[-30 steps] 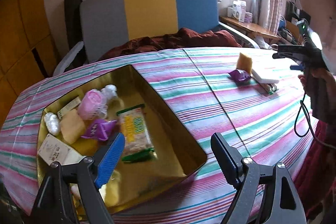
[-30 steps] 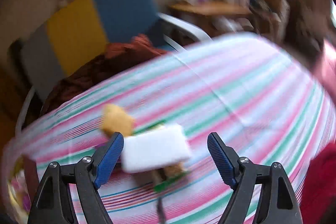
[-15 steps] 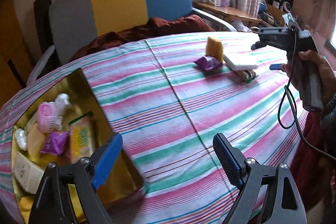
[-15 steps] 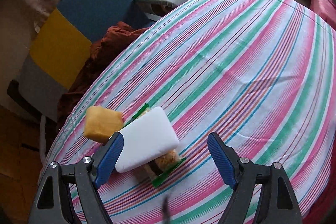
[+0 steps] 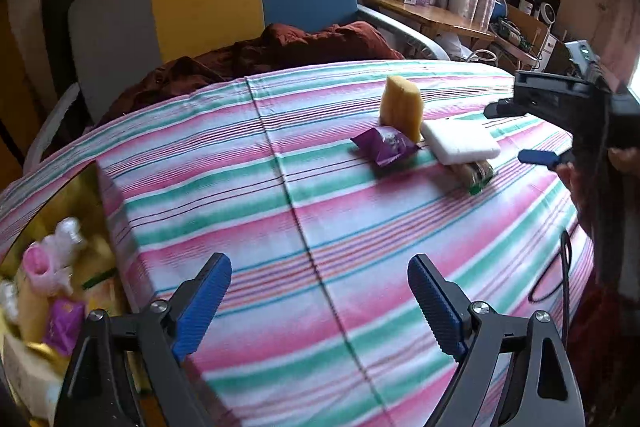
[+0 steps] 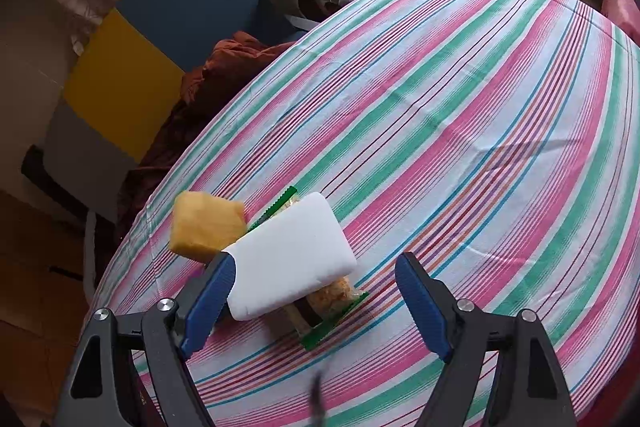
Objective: Organize objects
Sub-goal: 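Reach the right gripper to the white block while the left approaches the purple bag, then grasp the purple snack bag with the left gripper and lift it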
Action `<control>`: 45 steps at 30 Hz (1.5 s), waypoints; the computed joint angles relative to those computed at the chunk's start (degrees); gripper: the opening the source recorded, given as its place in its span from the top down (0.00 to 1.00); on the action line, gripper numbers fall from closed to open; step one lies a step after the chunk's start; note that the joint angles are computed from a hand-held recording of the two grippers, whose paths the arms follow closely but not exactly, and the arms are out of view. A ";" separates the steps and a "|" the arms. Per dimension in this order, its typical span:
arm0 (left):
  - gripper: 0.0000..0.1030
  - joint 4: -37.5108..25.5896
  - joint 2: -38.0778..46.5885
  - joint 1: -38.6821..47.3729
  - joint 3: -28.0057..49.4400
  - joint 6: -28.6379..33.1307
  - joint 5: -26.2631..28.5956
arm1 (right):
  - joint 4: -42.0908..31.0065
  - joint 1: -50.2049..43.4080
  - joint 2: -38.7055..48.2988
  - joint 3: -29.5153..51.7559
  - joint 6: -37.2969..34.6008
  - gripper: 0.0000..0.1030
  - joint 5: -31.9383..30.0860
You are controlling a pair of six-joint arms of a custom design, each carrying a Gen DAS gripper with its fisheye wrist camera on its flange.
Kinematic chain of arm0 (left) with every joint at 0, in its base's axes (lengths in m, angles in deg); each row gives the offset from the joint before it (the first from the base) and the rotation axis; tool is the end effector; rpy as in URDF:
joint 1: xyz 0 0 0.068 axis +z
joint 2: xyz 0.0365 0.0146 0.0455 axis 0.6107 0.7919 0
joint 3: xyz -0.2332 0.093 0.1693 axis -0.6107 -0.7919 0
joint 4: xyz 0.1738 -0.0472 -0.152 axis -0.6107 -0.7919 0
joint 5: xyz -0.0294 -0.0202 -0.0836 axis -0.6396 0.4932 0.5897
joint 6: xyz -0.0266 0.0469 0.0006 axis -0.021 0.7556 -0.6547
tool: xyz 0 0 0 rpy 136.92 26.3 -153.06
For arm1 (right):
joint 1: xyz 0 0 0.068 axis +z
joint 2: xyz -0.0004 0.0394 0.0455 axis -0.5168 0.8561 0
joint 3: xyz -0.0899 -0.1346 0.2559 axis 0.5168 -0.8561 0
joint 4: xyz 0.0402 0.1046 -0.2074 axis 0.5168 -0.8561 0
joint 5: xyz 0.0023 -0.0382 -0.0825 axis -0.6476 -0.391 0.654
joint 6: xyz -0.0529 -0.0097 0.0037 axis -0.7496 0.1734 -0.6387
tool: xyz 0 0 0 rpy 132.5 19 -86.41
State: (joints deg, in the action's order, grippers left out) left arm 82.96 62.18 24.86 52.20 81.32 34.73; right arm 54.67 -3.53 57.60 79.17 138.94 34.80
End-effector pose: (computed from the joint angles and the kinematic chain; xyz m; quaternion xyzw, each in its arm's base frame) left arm 0.2540 -0.0569 0.1398 0.0544 0.9472 -0.0421 0.3133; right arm 0.3372 0.1745 0.1247 0.2375 0.9224 0.1871 0.2404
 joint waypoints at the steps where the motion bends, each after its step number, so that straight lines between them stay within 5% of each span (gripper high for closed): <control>1: 0.12 0.02 1.47 -0.18 1.18 -0.37 0.14 | 0.02 0.04 -0.01 0.00 -0.10 0.19 -0.13; 23: 0.13 -9.67 29.38 -4.23 37.10 -6.15 -1.33 | 2.21 -0.20 0.91 0.12 0.27 0.19 -2.72; 27: 0.31 -13.31 34.45 -3.37 43.84 -5.79 0.58 | 1.36 -0.25 1.39 0.67 -0.19 0.19 -2.91; 29: 0.47 -10.09 34.37 -3.60 41.77 -3.83 -2.06 | 1.09 -0.26 1.46 0.77 -0.21 0.19 -2.79; 45: 0.48 11.26 23.30 -3.91 12.77 -2.85 -1.11 | -4.01 -1.34 4.06 3.83 -0.89 0.19 -1.06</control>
